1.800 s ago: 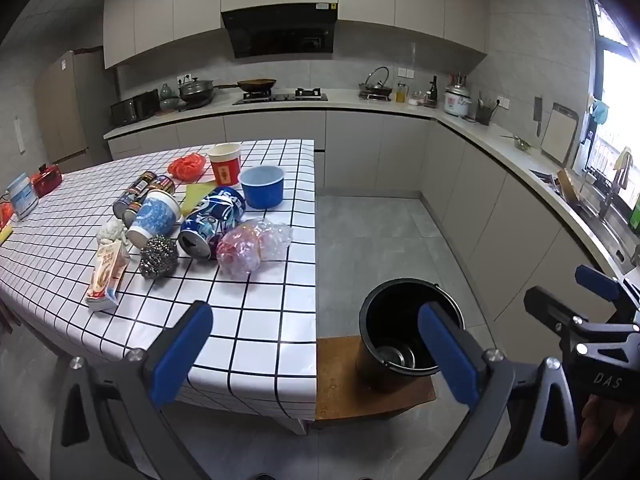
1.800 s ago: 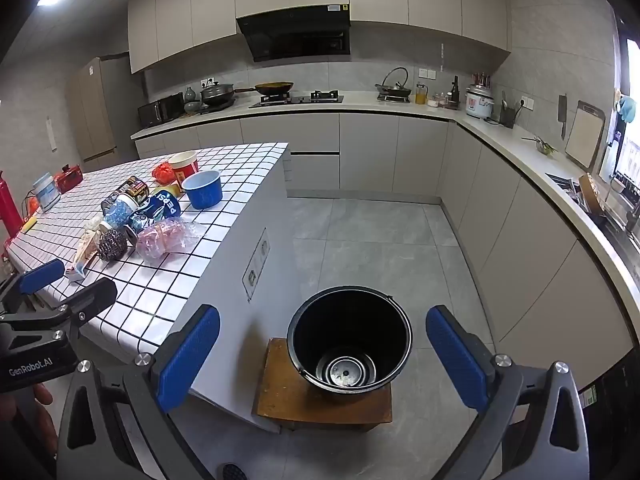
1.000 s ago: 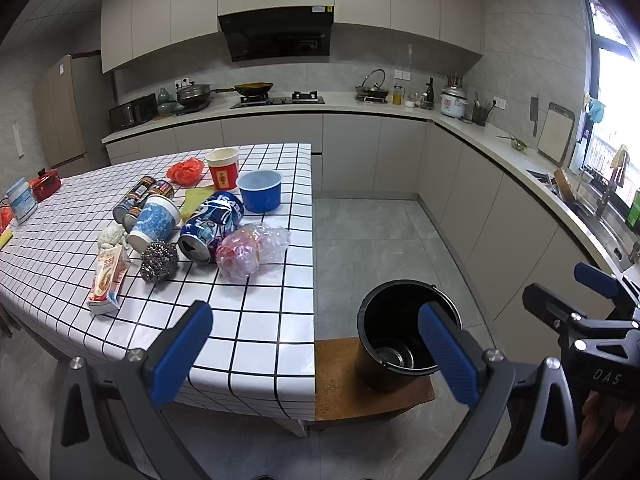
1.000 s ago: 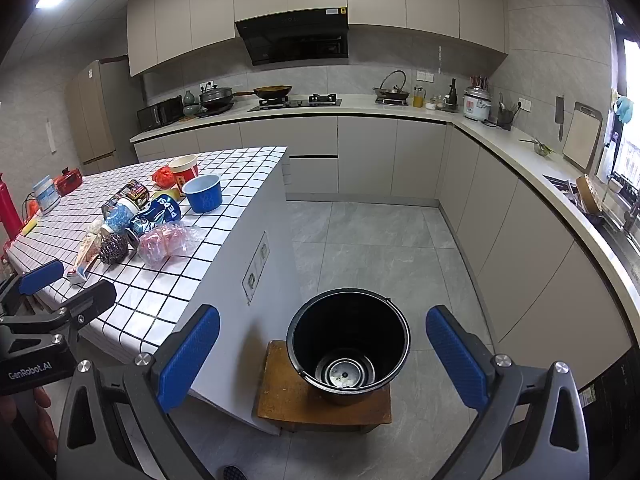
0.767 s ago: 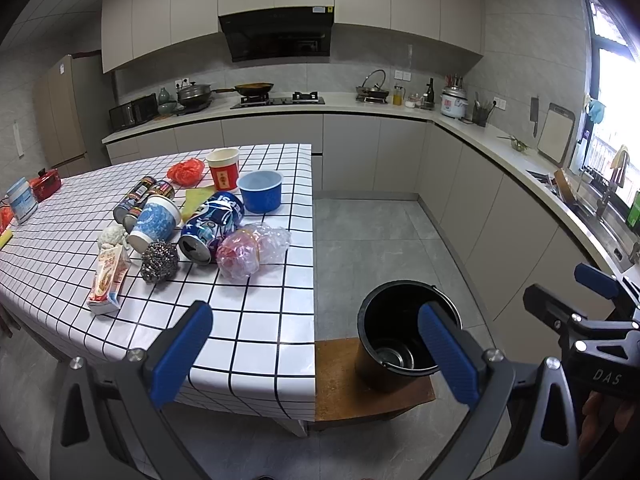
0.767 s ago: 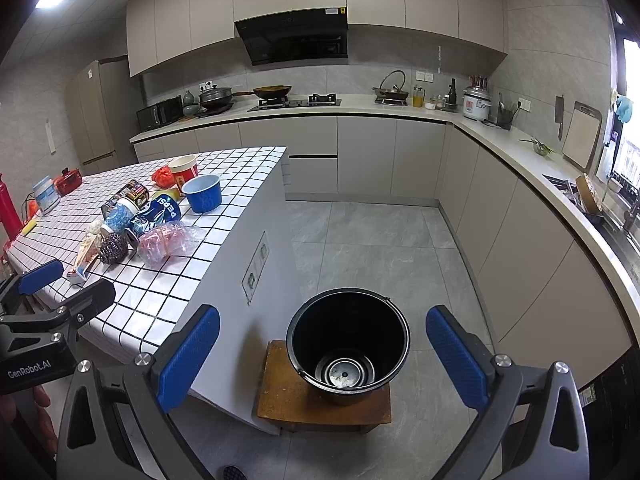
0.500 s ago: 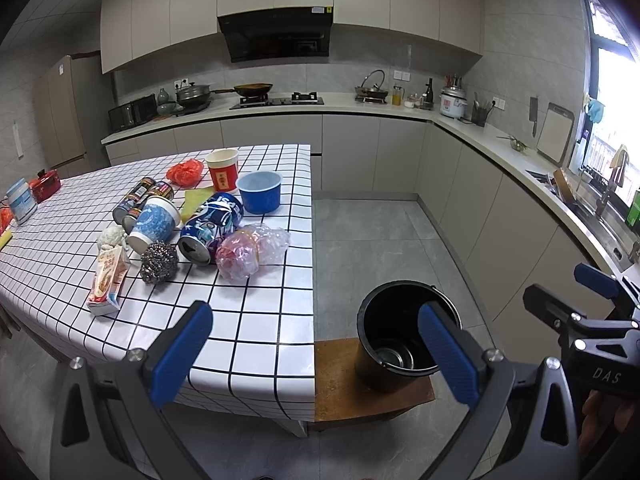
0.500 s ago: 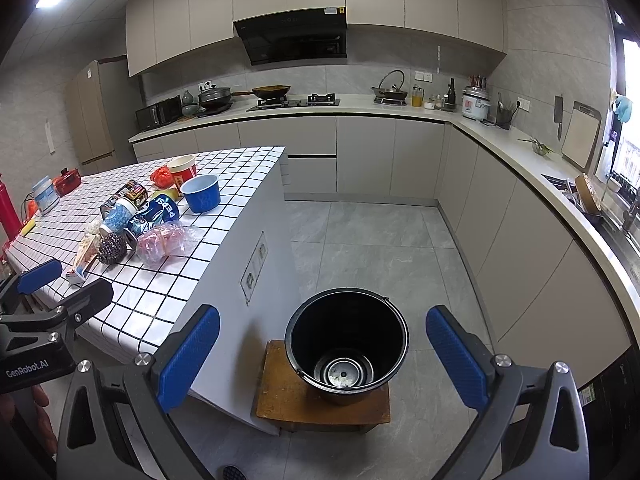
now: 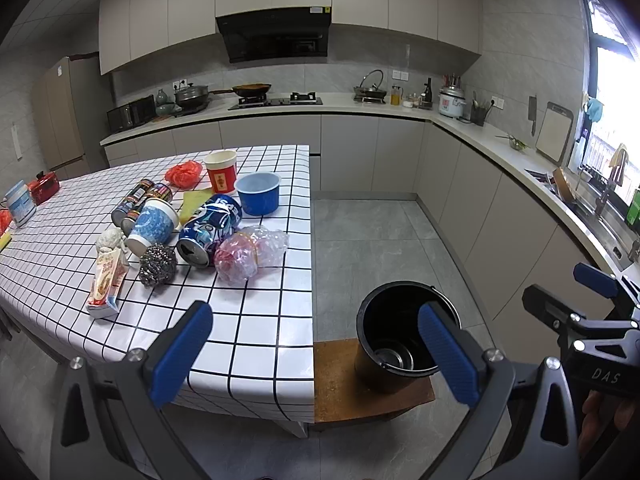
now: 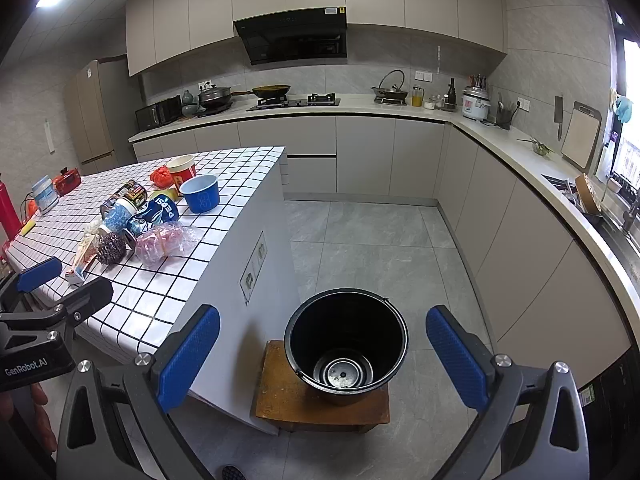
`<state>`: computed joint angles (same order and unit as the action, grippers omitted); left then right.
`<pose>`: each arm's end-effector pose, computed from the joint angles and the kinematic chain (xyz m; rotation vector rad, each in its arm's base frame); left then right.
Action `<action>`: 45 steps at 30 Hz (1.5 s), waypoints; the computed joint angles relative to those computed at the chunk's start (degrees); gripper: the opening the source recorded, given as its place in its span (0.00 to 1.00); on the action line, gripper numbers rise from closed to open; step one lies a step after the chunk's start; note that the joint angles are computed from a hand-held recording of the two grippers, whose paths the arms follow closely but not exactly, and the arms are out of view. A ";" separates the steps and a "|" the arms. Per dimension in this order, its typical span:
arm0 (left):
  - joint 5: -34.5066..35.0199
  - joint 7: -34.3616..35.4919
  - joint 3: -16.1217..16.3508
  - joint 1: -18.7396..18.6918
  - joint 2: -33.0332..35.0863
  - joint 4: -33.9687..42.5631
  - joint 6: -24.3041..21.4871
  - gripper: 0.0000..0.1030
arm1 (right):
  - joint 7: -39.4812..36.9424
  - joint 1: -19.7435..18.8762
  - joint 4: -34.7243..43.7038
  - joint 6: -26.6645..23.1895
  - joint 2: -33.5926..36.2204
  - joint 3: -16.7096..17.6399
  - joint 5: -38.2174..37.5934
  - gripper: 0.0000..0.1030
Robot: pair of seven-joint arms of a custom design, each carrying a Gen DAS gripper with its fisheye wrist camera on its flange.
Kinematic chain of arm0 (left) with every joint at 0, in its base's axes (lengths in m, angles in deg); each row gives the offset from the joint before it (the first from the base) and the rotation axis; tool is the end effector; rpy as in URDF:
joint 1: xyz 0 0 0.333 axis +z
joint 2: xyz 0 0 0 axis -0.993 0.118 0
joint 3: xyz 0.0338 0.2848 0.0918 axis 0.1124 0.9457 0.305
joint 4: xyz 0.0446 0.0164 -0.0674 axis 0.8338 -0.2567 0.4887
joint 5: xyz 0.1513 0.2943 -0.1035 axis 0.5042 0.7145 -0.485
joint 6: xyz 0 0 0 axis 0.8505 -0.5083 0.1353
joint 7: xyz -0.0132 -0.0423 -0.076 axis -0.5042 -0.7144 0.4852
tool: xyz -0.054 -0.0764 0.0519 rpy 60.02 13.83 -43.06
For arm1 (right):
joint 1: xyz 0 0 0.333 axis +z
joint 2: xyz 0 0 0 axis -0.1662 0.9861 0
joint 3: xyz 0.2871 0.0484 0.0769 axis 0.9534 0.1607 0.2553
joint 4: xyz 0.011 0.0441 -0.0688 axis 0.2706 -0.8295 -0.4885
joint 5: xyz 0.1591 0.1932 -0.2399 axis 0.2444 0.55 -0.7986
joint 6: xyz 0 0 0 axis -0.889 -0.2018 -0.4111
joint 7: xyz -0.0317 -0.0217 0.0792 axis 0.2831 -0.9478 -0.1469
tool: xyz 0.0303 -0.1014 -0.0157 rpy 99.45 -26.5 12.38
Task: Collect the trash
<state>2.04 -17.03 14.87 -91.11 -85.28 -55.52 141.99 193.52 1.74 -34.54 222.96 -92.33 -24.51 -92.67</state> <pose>0.4471 -0.2189 0.6693 -1.7176 1.6567 -0.8167 0.4503 0.1524 0.6655 -1.7693 1.5219 -0.7320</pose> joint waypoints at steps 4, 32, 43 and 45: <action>0.08 0.01 -0.03 -0.06 0.10 0.22 -0.14 1.00 | -0.12 -0.01 0.11 -0.10 0.06 -0.02 0.14 1.00; 0.38 -0.20 0.04 -0.49 0.70 1.22 -0.72 1.00 | -0.12 0.10 0.51 0.01 0.62 -0.12 0.12 1.00; -0.09 -0.17 0.37 -0.06 -0.12 -0.25 0.16 1.00 | -0.40 0.25 0.50 0.01 0.75 -0.15 0.62 1.00; -0.23 -0.12 0.50 0.13 -0.34 -0.65 0.37 1.00 | -0.05 0.28 0.62 0.20 1.29 0.13 0.47 1.00</action>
